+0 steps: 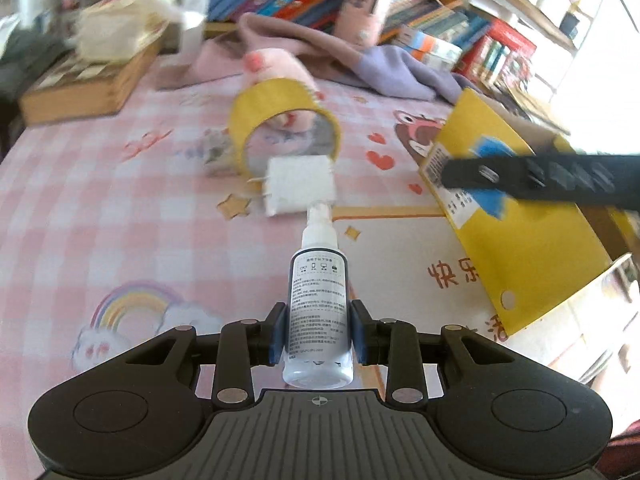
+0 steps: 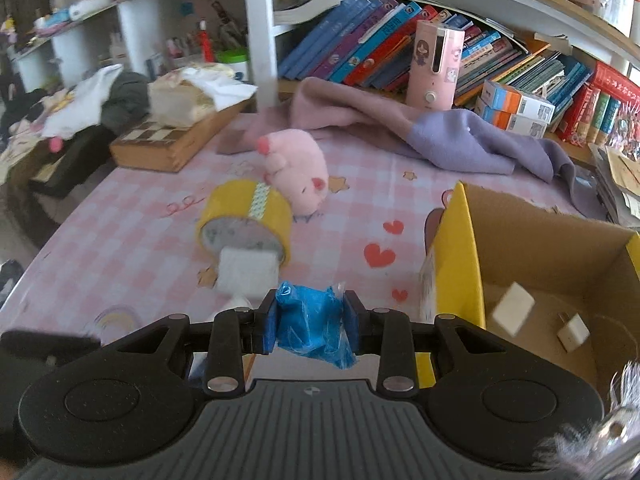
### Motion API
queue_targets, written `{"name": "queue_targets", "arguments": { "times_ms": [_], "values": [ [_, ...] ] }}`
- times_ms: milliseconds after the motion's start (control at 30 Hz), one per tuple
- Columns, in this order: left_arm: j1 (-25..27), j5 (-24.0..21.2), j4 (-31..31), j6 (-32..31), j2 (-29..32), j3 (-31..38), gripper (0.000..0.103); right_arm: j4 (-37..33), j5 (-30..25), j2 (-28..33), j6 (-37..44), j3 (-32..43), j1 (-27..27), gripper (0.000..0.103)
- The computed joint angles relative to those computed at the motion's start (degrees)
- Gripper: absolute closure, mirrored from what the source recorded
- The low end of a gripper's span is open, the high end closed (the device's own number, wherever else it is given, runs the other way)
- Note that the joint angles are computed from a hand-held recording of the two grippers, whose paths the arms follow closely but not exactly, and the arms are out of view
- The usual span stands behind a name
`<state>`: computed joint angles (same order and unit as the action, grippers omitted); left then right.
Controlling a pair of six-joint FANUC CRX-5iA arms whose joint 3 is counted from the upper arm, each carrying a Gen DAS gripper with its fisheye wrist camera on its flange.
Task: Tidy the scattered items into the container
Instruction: 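Carry the spray bottle and blue item with both tools over the yellow box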
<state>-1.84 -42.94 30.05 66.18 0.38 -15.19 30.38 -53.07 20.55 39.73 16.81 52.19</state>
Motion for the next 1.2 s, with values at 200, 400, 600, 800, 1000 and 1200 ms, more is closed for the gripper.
{"name": "queue_targets", "arguments": {
  "times_ms": [200,400,600,800,1000,1200],
  "values": [
    [2.10,-0.23,3.98,0.82,-4.63,-4.15,0.072,-0.35,-1.10,-4.47,-2.35,-4.64,2.14,0.073],
    [4.70,-2.84,8.77,-1.04,-10.82,-8.84,0.072,0.09,-0.94,-9.01,-4.12,-9.16,4.77,0.073],
    [8.15,-7.72,14.51,-1.44,-17.79,-13.99,0.072,0.84,-2.52,-13.84,-6.63,-13.64,7.99,0.073],
    [8.93,-11.76,19.95,-3.27,-21.69,-17.16,0.072,2.85,-6.07,-18.90,-14.29,-18.65,12.19,0.073],
    [6.29,-13.12,21.08,-5.07,-21.52,-17.05,0.072,3.31,-11.05,-22.48,-21.80,-22.06,15.52,0.073],
    [2.85,-13.34,24.40,-8.73,-20.08,-16.77,0.072,6.12,-15.54,-25.34,-27.18,-24.87,17.83,0.073]
  ]
}}
